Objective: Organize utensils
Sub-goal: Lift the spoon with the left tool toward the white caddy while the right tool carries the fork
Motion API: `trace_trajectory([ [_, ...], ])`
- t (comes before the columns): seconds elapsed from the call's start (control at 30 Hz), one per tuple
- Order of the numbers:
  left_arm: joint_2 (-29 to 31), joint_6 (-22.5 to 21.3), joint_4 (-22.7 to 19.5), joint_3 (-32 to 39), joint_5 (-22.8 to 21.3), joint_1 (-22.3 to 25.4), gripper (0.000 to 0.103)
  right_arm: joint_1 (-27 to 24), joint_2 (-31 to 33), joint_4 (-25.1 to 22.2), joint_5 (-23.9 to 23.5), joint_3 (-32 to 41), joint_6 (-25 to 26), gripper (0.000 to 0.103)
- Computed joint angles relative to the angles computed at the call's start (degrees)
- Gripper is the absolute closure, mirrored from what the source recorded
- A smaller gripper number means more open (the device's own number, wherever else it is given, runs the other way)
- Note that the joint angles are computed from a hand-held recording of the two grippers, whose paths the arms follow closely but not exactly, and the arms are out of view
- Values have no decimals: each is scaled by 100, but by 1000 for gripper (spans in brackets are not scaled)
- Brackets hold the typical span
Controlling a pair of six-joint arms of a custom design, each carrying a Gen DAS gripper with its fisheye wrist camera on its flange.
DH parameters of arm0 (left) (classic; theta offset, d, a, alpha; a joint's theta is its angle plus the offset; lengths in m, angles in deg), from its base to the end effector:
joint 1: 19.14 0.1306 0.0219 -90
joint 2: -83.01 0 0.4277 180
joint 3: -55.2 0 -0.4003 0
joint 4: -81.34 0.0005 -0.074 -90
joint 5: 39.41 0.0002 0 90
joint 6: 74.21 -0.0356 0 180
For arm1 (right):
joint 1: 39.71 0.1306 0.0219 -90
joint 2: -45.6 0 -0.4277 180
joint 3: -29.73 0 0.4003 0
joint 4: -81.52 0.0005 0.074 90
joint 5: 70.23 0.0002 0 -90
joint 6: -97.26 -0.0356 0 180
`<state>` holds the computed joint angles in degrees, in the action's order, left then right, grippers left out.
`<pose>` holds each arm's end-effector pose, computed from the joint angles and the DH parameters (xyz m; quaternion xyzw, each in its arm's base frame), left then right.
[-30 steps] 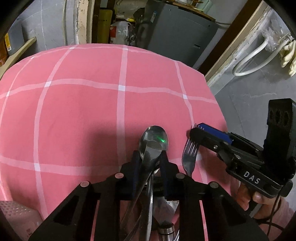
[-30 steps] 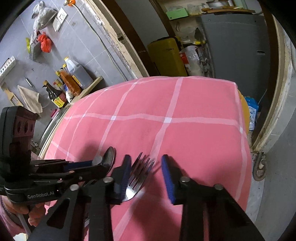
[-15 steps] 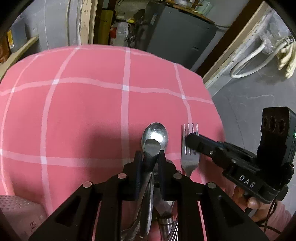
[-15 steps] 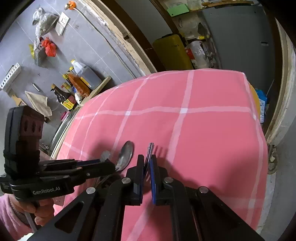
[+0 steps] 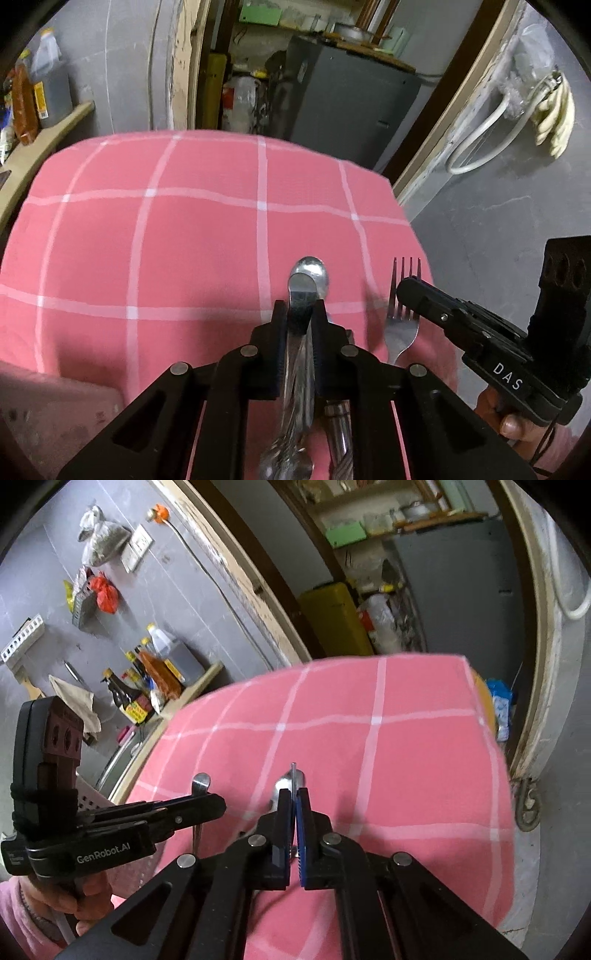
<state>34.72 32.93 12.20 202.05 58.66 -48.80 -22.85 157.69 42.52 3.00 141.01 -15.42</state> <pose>0.6550 -0.3793 0.4659 0.1251 0.9407 -0.1838 0.2563 0.6344 0.2025 0.4519 -0.0163 0.8979 0.2662 0.3502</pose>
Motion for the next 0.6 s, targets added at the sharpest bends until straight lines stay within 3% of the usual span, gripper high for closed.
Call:
trace_trajectory([
  [0.1, -285, -29, 278, -405, 112, 3, 103, 129, -166, 56, 338, -117, 51, 100],
  [0.4, -708, -42, 722, -962, 187, -20, 103, 344, -534, 77, 890, -398, -119, 100],
  [0.6, -1204, 0, 1323, -1416, 129, -18, 103, 522, -893, 265, 1510, -524, -166, 100],
])
